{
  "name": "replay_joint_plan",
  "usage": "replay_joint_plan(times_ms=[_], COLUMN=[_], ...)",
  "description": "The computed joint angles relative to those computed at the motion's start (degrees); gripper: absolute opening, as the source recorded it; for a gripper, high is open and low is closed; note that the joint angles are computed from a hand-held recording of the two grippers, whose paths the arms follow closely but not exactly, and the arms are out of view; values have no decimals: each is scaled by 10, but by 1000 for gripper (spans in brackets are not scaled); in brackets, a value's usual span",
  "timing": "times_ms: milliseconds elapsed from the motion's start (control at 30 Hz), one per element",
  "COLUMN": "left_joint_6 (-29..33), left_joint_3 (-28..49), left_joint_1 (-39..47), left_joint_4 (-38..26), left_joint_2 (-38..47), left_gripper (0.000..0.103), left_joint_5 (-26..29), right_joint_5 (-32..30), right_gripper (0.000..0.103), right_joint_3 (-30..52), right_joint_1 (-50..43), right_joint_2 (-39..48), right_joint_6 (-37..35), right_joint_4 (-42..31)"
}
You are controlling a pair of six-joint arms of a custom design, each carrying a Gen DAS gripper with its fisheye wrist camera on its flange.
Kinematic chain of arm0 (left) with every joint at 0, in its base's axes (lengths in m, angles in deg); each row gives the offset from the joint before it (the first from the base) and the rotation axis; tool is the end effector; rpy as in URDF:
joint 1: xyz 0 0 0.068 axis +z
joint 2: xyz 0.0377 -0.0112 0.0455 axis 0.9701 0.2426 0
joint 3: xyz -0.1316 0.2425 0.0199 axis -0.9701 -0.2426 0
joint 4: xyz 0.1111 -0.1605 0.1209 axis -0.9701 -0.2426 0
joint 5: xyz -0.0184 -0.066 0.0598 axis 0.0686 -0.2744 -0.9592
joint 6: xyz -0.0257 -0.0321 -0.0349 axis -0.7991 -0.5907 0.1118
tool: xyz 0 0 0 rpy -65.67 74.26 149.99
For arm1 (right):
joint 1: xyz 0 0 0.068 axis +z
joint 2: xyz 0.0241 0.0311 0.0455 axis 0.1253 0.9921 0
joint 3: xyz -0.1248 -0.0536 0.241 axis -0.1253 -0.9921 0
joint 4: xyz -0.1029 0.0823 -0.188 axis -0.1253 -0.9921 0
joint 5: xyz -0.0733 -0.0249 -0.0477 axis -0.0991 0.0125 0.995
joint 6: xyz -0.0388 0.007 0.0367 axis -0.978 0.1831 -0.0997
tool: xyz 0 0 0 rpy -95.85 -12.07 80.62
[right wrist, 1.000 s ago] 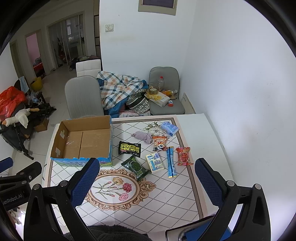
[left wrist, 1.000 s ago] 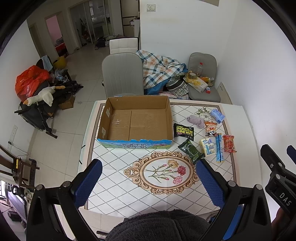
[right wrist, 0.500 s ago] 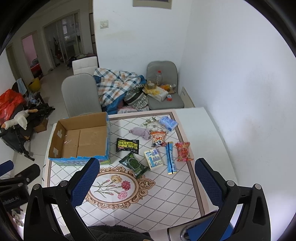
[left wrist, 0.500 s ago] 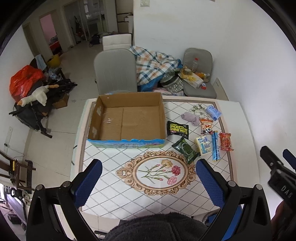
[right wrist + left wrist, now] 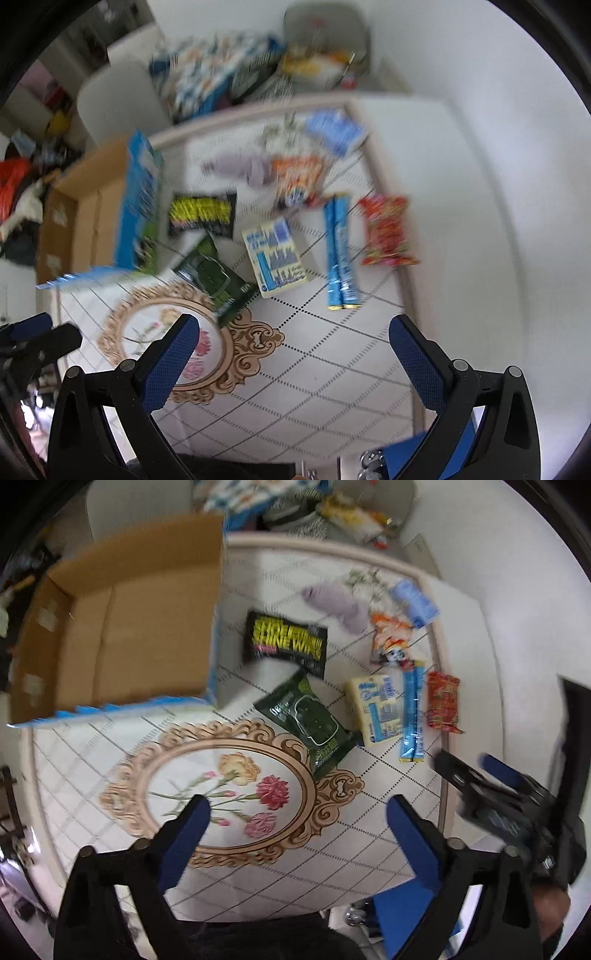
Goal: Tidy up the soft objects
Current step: 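Grasp the green seaweed bag with the left tool while the right grasps the yellow milk box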
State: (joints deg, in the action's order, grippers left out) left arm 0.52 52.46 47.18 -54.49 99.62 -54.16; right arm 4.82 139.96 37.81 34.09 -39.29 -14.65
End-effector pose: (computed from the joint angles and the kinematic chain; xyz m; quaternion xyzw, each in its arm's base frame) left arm 0.2646 -0.1542 0.2135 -0.0023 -0.9931 0.1157 0.0166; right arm 0.2441 0.1433 0.2132 0.0730 0.9954 0.0243 0.0569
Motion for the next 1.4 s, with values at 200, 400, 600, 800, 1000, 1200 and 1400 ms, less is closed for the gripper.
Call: replay_joint_plan(times_ms=[200, 400, 600, 800, 1000, 1200, 1400], left_joint_6=[-33, -38, -51, -72, -51, -12, 19], left_joint_3=[-10, 39, 122, 260, 291, 197, 96], left_joint_1=[14, 22, 23, 7, -12, -32, -51], left_joint_4=[53, 57, 50, 3, -14, 38, 81], left_joint_2=[97, 175, 275, 392, 425, 367, 275], left_gripper=[78, 78, 78, 78, 52, 33, 32], left_joint_5=[31, 53, 108, 112, 46, 5, -29], right_joint_5=[-94, -139, -125, -146, -139, -124, -133], right_gripper=[93, 72, 71, 72, 72, 70, 69], right_joint_3=[15, 62, -13, -87, -98, -77, -139], right_joint_1=[-64, -73, -106, -122, -90, -46, -19], right_joint_2=[211, 322, 265, 236, 265, 285, 197], right_joint_6=[-53, -74, -78, -65, -14, 52, 92], right_joint_4=[147, 160, 146, 189, 236, 253, 256])
